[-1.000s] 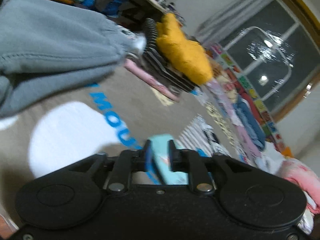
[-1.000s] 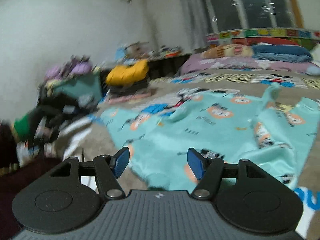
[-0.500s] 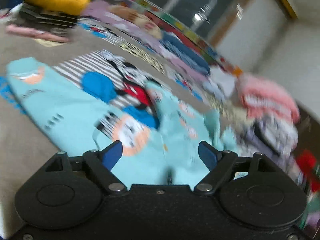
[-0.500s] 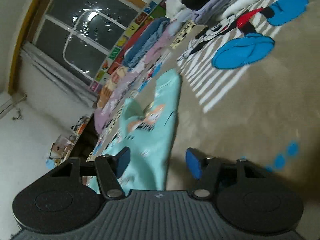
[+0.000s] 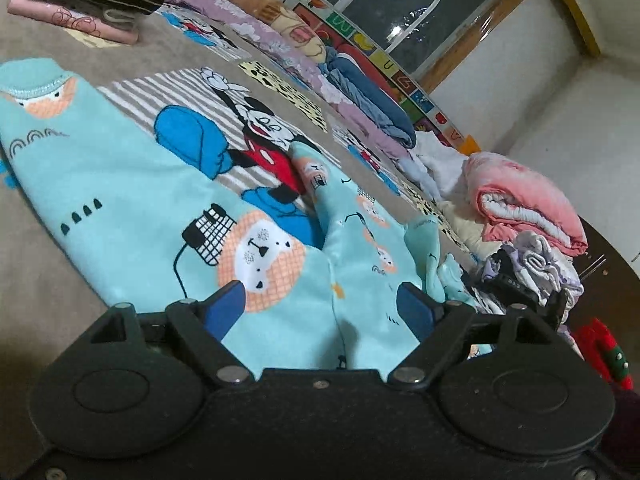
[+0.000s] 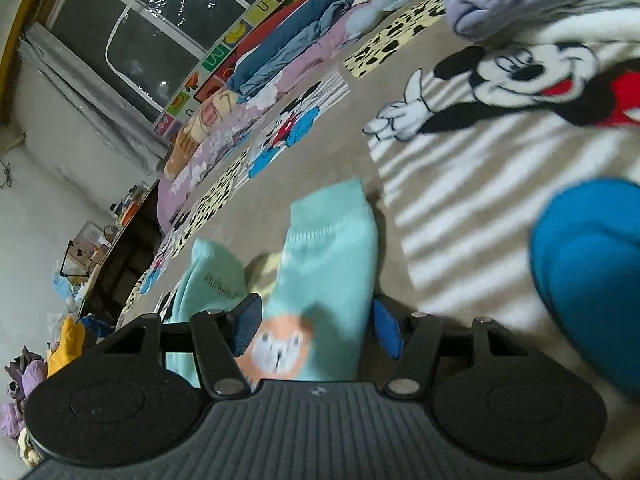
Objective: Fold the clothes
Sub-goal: 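Grasp the sweatshirt cuff with the right gripper and lift it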
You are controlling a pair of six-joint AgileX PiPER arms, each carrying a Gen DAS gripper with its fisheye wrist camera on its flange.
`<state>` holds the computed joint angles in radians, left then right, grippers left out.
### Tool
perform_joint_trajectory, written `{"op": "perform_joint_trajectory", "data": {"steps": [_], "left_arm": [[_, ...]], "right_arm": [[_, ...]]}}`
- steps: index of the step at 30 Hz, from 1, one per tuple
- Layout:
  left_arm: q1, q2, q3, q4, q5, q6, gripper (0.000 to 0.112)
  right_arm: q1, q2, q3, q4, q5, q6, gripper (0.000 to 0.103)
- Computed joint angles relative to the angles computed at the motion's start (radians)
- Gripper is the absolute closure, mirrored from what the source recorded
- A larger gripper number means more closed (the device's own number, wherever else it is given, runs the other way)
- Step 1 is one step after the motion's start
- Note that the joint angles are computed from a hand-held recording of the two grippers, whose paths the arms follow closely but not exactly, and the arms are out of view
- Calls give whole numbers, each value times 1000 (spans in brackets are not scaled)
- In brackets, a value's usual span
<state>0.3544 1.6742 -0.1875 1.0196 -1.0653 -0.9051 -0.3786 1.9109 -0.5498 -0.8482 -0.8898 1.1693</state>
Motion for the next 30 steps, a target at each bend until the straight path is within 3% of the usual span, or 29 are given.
{"op": "perform_joint_trajectory", "data": {"steps": [3, 5, 6, 8, 9, 12, 18, 30], "left_arm": [[-34, -17, 6, -43, 20, 22, 29], [-66, -37, 14, -84, 43, 44, 29], [-80, -46, 18, -104, 53, 57, 29], [-86, -50, 26, -116, 55, 75, 28], [-86, -50, 28, -119, 55, 77, 28], [-88, -49, 32, -125, 54, 81, 28], [-102, -60, 42, -152, 61, 91, 28], [-105, -107, 64, -164, 90, 90, 28]], "right_arm": [[14, 6, -60, -22, 57, 26, 43], [31, 0, -80, -11, 95, 20, 49], [39, -6, -84, -2, 115, 10, 55], [58, -26, -75, 40, 151, -29, 90], [66, -35, -66, 70, 152, -50, 93], [83, -65, -36, 151, 147, -106, 95], [43, -198, 58, 172, 103, -129, 96], [-174, -491, 203, -53, 87, -4, 96]]}}
